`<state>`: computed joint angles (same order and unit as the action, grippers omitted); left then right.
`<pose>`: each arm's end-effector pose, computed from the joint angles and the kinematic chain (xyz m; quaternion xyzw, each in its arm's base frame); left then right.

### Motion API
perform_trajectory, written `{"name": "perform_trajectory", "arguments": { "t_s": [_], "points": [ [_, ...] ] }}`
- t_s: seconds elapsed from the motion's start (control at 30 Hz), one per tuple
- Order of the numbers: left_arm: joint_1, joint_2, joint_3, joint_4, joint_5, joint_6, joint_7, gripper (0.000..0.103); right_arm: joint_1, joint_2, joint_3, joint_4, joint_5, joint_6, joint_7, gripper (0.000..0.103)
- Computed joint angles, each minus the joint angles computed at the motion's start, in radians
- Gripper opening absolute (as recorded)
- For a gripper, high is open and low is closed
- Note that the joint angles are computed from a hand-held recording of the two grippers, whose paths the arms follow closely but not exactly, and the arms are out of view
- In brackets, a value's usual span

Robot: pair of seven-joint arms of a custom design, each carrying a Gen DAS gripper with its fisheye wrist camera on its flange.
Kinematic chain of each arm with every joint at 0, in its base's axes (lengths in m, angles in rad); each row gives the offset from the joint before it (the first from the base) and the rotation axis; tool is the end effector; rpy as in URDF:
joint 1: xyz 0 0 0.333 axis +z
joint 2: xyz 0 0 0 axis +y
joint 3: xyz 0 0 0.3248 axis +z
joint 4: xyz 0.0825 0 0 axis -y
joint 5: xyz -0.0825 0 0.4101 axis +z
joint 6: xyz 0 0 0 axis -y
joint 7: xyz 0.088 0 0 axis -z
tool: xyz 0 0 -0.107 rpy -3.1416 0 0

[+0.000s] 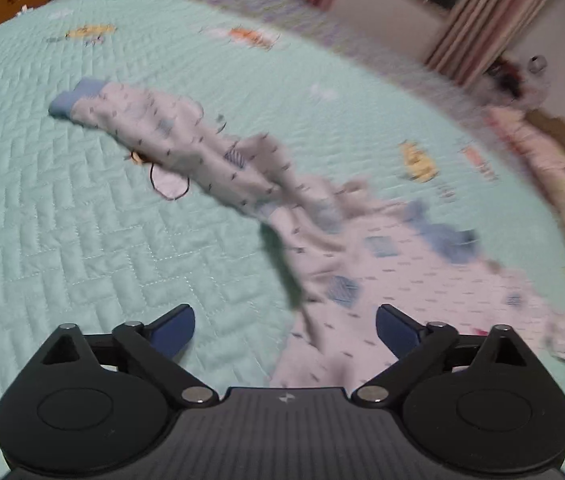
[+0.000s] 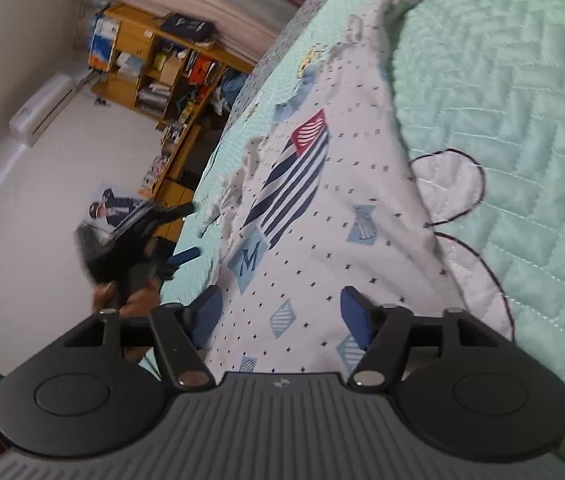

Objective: Fold clothes

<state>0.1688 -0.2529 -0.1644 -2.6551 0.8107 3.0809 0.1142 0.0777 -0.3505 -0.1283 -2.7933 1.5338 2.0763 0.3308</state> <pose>0.4536 -0.0563 0.3717 -0.8432 0.4143 -0.2859 0.1887 0.3762 0.0361 0.3069 -0.6023 0.5604 0.2193 0.5245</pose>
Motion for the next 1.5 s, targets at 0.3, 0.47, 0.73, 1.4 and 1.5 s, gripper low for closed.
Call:
{"name": "perform_trajectory", "arguments": {
  "t_s": [0.3, 0.47, 0.73, 1.4, 1.5],
  "points": [
    [-0.076, 0.123, 0.016, 0.143, 0.063, -0.133, 0.152, 0.009, 0.000, -0.034, 0.000, -0.026, -0.014, 0.038, -0.025, 0.070],
    [-0.084, 0.138, 0.041, 0.197, 0.068, -0.241, 0.131, 0.007, 0.005, -0.044, -0.001, -0.042, -0.001, 0.054, -0.072, 0.070],
    [-0.115, 0.057, 0.061, 0.137, -0.034, -0.247, 0.135, 0.071, -0.020, -0.051, -0.022, -0.049, -0.022, 0.023, -0.068, 0.071],
    [-0.253, -0.066, -0.103, -0.039, 0.100, -0.305, 0.160, 0.102, -0.063, 0.048, -0.044, -0.014, 0.112, -0.076, -0.038, 0.077],
    [-0.255, -0.111, -0.052, -0.078, 0.035, -0.271, 0.142, 0.095, -0.081, -0.013, -0.033, -0.031, 0.079, -0.025, 0.012, 0.081]
  ]
}}
